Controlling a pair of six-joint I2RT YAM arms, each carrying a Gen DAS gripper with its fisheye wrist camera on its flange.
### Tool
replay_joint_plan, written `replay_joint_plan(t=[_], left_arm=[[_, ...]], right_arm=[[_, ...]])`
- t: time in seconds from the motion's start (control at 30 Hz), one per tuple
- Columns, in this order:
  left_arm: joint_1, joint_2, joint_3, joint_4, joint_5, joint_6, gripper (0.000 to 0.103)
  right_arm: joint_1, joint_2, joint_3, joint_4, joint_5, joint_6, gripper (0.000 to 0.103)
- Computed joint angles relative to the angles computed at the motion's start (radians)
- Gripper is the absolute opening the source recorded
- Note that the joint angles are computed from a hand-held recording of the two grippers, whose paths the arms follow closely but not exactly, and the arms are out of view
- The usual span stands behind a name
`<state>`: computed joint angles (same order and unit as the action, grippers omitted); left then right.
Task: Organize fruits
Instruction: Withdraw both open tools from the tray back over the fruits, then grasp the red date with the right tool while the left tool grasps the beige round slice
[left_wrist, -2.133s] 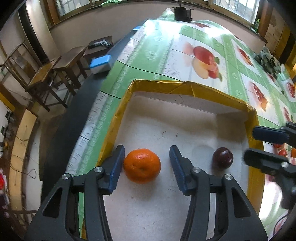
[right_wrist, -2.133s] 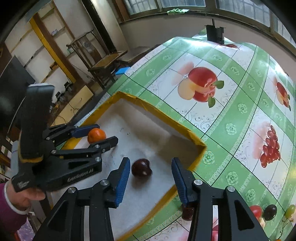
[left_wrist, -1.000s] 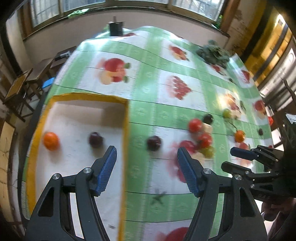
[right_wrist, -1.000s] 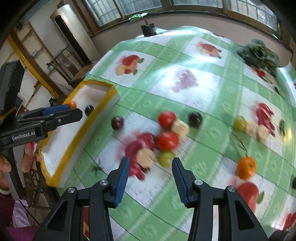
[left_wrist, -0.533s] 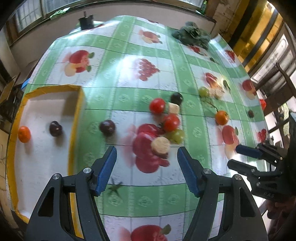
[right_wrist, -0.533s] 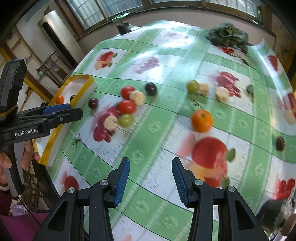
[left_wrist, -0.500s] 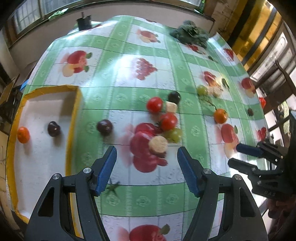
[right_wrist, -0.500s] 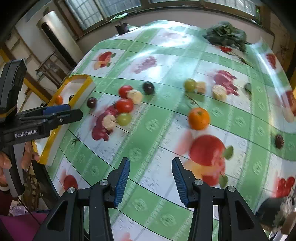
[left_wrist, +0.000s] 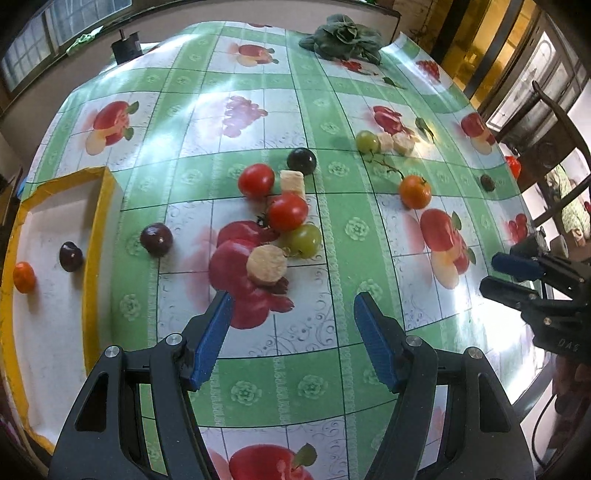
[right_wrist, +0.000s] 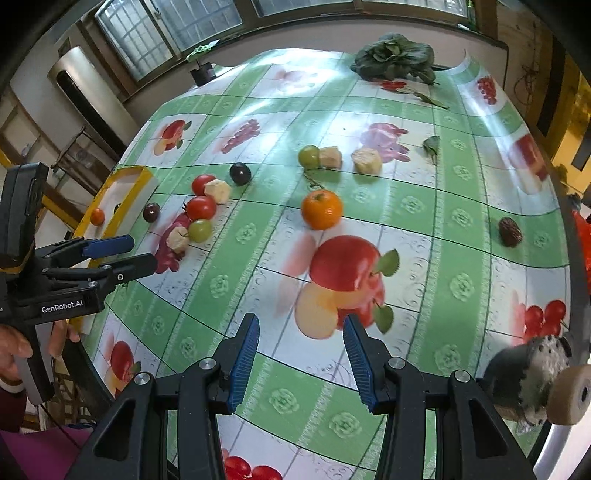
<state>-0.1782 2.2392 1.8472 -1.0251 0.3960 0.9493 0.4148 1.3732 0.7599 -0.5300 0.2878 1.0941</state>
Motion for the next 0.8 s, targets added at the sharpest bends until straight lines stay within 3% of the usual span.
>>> replay_joint_plan(t=[0.33, 0.8], left_arm=[[-0.004, -0.021, -0.03, 0.014, 0.026, -0.004, 0.068], [-0.004, 0.014, 0.023, 0.005, 0.035, -0.049, 0.068]], right_arm=[[-0.041, -0.063, -0.018, -0.079, 0.048, 0.028, 0.046], [-0.289, -0.138, -0.042, -0.139, -0.034, -0.157, 0.046]])
